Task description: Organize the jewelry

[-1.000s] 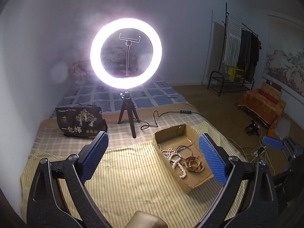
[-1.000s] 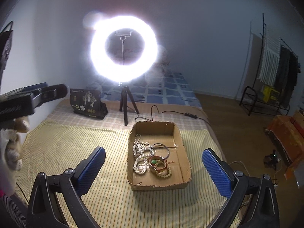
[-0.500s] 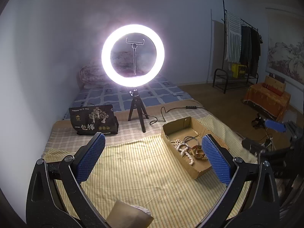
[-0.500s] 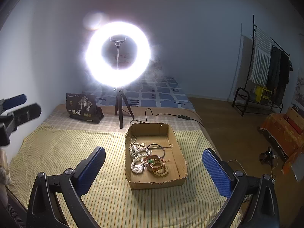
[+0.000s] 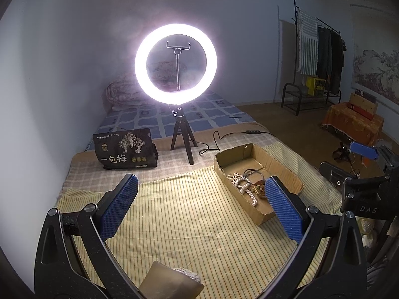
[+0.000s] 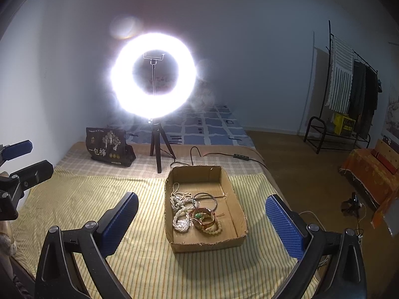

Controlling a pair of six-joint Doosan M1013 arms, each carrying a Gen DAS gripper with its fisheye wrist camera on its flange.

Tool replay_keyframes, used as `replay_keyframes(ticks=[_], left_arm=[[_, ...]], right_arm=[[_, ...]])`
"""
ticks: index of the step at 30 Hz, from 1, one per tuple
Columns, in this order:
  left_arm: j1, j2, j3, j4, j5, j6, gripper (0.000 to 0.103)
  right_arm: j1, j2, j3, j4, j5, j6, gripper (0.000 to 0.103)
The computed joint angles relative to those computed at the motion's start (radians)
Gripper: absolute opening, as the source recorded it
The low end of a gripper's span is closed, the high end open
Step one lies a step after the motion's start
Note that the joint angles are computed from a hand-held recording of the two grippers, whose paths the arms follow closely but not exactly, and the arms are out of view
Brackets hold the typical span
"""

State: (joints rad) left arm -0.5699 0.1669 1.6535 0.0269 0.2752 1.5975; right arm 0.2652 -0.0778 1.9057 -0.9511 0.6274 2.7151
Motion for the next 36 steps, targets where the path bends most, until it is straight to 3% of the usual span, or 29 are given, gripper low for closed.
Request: replay_keyframes(ticks=[36], left_arm=[[-0.001, -0.005, 0.010, -0.010, 0.003, 0.008, 0.103]], right_arm=[[0.001, 0.000, 0.003, 0.011, -0.001, -0.016, 0.103]])
